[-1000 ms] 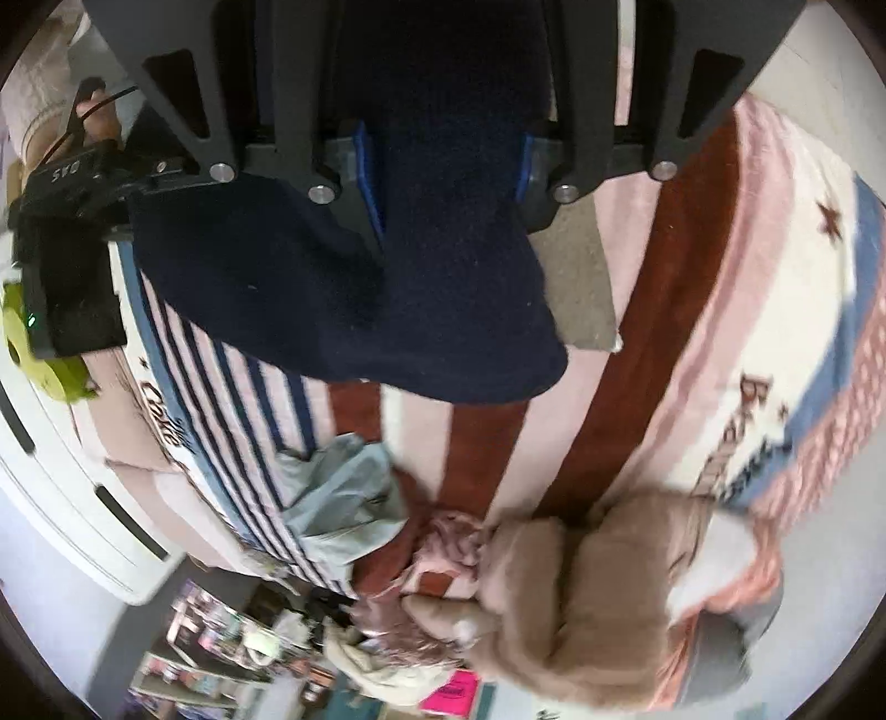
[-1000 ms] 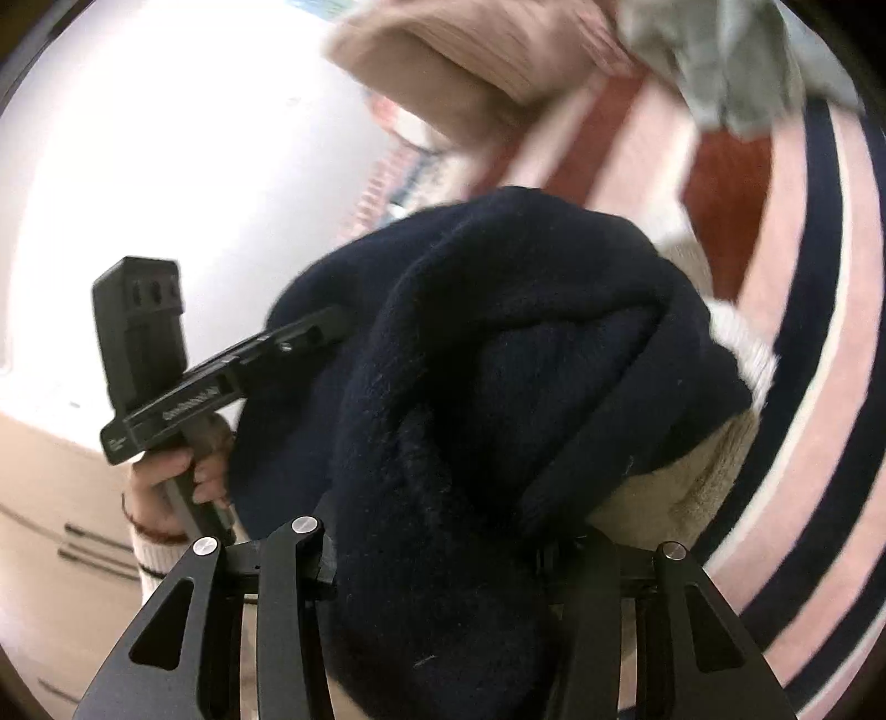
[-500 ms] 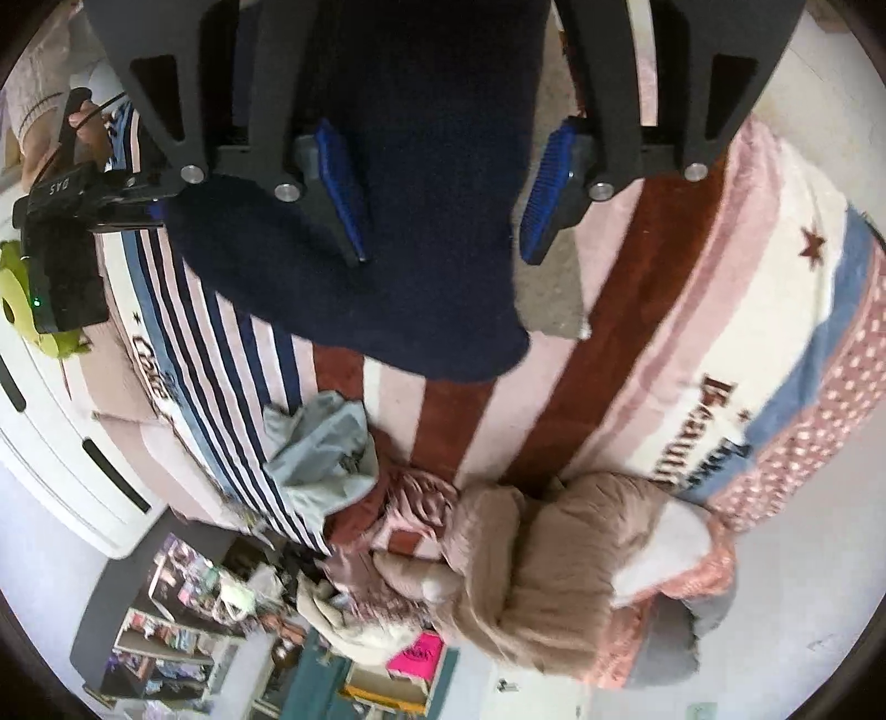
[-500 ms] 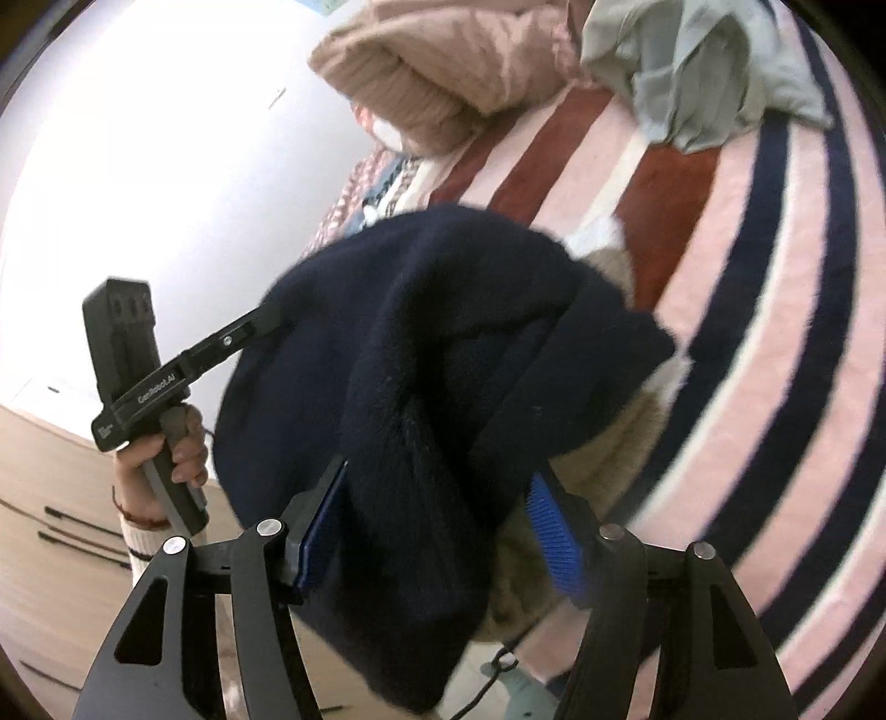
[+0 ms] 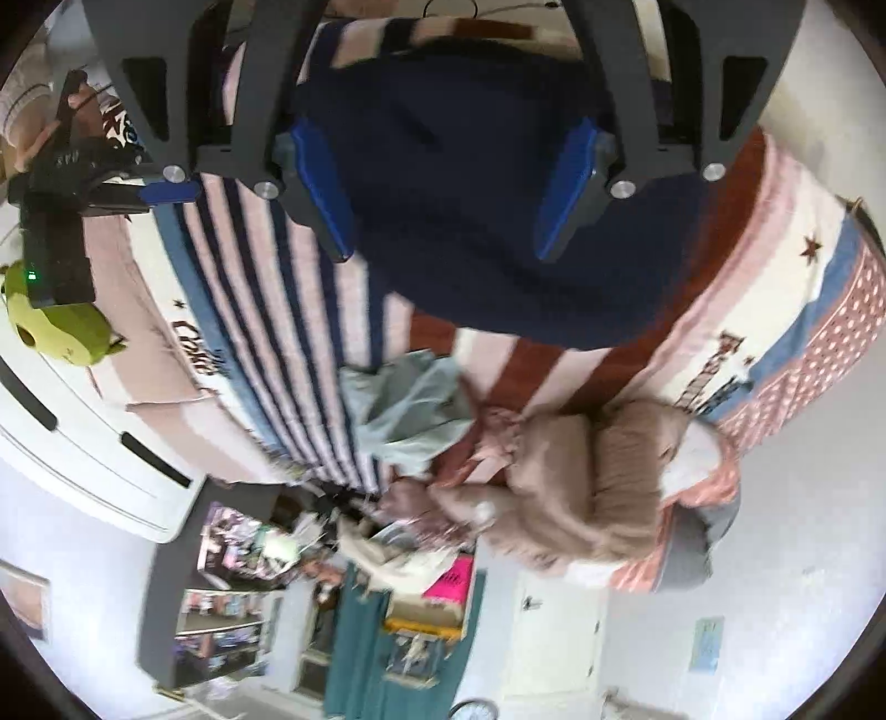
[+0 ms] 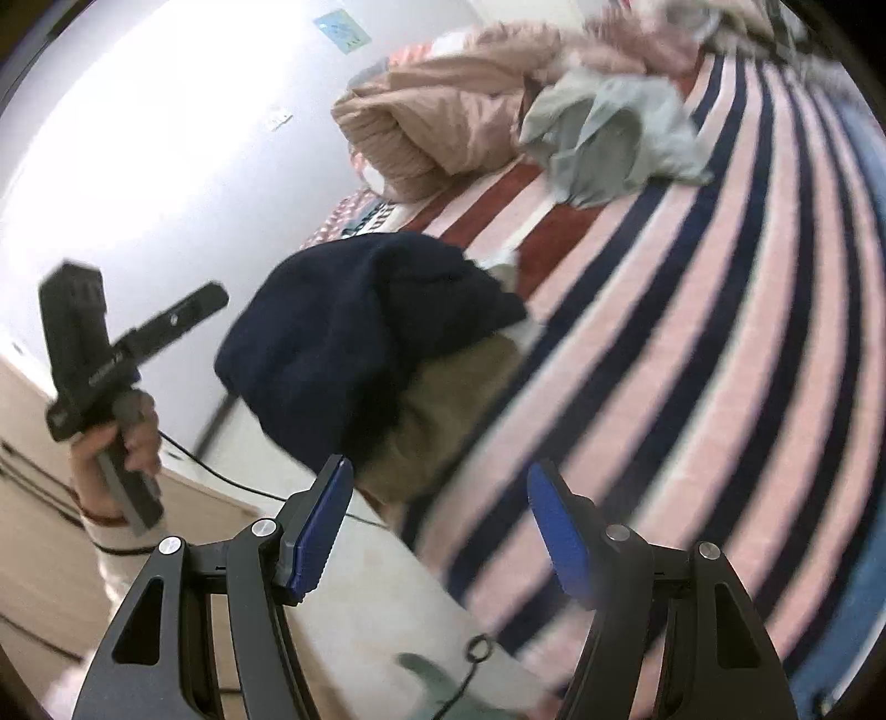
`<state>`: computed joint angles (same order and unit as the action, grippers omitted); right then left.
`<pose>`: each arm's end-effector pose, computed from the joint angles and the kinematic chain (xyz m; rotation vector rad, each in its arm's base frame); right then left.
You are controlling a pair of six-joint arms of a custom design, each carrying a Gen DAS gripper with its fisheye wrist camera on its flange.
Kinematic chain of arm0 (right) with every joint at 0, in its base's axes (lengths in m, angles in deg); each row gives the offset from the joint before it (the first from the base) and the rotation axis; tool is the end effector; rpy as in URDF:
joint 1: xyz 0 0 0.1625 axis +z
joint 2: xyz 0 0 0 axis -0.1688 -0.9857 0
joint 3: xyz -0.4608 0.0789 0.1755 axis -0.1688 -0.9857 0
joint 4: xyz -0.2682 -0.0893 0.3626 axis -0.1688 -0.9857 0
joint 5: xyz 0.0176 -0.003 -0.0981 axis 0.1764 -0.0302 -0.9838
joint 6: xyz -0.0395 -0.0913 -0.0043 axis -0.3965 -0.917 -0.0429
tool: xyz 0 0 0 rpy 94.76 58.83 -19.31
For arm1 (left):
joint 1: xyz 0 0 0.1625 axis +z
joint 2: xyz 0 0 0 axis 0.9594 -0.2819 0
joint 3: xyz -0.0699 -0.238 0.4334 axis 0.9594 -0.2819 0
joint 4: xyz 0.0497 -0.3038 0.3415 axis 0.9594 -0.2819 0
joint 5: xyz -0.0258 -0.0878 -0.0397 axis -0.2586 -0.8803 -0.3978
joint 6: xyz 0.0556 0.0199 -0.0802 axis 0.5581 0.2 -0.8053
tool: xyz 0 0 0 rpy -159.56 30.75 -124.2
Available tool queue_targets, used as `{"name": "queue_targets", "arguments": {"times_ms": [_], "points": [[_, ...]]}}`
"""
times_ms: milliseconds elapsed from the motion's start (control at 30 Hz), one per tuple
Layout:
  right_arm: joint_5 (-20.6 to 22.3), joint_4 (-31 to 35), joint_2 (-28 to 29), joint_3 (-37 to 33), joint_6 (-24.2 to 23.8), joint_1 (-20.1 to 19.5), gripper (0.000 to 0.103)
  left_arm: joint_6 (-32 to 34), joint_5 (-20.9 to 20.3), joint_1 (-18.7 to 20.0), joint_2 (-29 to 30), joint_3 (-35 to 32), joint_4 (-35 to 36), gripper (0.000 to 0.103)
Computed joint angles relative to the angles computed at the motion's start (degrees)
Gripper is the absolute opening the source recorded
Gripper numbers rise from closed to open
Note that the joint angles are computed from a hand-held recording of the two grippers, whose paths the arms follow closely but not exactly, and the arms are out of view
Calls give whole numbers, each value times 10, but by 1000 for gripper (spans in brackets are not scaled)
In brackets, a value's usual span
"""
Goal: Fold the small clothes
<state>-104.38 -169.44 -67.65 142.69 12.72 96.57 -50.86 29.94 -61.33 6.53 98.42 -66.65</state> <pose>0.1037 -0.5256 0.4051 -1.3830 2.7684 0.1454 -0.4963 -0.3317 0.0962 -0.1532 2.0267 -1.2736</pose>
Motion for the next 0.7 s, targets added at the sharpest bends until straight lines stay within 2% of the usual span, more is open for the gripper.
{"name": "queue_targets", "arguments": {"times_ms": [133, 200, 333, 400, 467, 500, 567, 600, 700], "points": [[33, -28, -58, 0, -82, -54, 64, -27, 69, 0, 98, -77, 51, 74], [67, -62, -86, 5, -127, -85, 71, -50, 106, 2, 144, -121, 95, 81], [174, -158, -142, 30, -225, -158, 85, -214, 170, 14, 250, -259, 323, 90], [249, -199, -163, 47, -273, -199, 103, -303, 189, 20, 296, -327, 443, 102], [335, -194, -177, 52, -320, -245, 103, -380, 192, 25, 341, -400, 563, 102], [360, -203, -183, 54, -332, -261, 103, -416, 192, 29, 366, -440, 623, 102], [375, -256, -186, 65, -336, -273, 103, -492, 207, 34, 404, -498, 721, 102], [372, -265, -184, 66, -334, -272, 103, -504, 217, 34, 415, -513, 735, 102], [364, -258, -177, 55, -320, -275, 103, -479, 221, 37, 423, -525, 720, 102]]}}
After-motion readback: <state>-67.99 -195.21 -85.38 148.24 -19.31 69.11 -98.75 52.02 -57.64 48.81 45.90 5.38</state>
